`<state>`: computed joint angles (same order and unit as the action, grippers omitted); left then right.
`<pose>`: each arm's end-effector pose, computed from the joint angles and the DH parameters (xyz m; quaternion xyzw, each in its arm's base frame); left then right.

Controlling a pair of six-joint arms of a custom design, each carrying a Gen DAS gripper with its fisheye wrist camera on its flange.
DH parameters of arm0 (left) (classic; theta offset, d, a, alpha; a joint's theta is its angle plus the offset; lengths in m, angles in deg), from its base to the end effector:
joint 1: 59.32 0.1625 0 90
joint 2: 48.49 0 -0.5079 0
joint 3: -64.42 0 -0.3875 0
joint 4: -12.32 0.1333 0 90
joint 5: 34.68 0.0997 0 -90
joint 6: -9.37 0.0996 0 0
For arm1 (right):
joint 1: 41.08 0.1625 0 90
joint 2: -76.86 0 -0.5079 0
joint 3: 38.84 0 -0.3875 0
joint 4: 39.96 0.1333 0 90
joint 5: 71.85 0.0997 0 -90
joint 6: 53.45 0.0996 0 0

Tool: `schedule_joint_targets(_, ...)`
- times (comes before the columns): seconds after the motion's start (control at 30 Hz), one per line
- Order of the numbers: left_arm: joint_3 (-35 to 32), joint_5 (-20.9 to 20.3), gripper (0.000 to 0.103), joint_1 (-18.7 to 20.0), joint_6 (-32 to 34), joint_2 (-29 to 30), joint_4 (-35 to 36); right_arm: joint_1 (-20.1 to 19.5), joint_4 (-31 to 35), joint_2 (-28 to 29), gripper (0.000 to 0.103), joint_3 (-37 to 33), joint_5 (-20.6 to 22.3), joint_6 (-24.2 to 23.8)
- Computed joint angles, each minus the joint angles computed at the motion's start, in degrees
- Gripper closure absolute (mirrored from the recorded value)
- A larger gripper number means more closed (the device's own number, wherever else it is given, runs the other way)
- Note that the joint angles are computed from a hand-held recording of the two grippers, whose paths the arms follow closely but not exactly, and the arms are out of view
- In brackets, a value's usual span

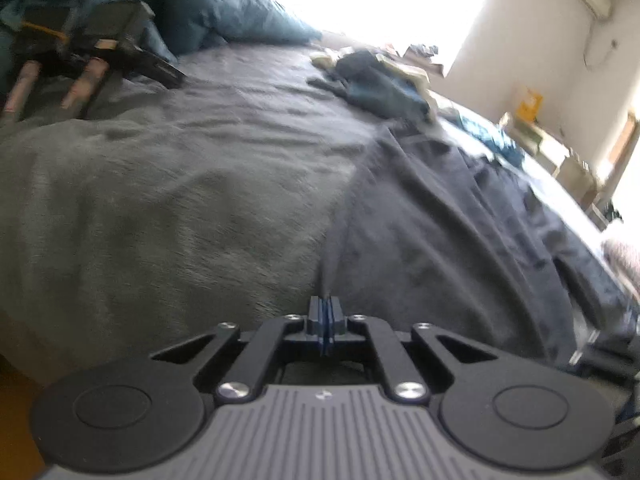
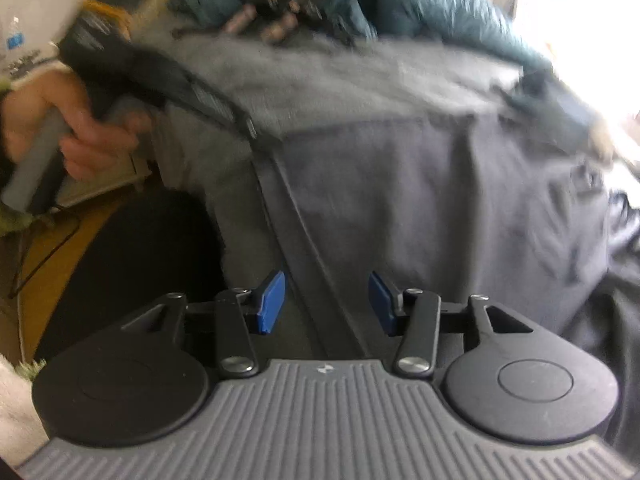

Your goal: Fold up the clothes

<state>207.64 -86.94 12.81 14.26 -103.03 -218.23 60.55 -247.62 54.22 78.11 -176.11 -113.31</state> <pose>0.0538 -0.4661 0.2186 0.0292 0.8621 -0.4441 0.2422 0.2213 -0.5358 -0.0775 0.5473 -0.8034 0.1336 0.1930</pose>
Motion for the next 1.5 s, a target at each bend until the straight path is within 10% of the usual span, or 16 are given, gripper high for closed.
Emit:
schedule_joint_targets(0.17,1.24,-3.79,0.094,1.63,1.77,-2.13,-0.1,-1.54,18.81,-5.83,0.056,-2.89,2.53,14.53)
schedule_joint_targets(0.3,1.3,-2.36,0.056,0.91,6.52,-1.03,-4.39,-1.81,30.09,-10.05,0.055,-7.05,10.68,21.9)
schedule_joint_targets(0.4,-0.11,-3.08,0.053,1.44,8.72,-0.8,-3.72,-1.34,34.63,-10.81,0.049,-12.63,14.54,26.76)
schedule_joint_targets(0.83,-2.35,-2.04,0.1,2.26,10.64,4.58,-6.41,3.28,53.27,11.48,0.038,-61.71,-4.0,41.09)
schedule_joint_targets(1.07,-0.67,-8.03,0.101,2.9,8.43,3.78,-8.47,3.2,74.16,27.56,0.038,-93.59,-11.02,45.37)
schedule_joint_targets(1.2,0.5,-14.49,0.102,3.12,9.19,3.24,-10.56,3.31,78.75,31.26,0.038,-100.62,-12.78,45.04)
schedule_joint_targets(1.5,1.38,-24.28,0.102,1.16,10.46,3.97,-14.38,2.3,73.57,26.36,0.097,-92.71,-12.41,43.64)
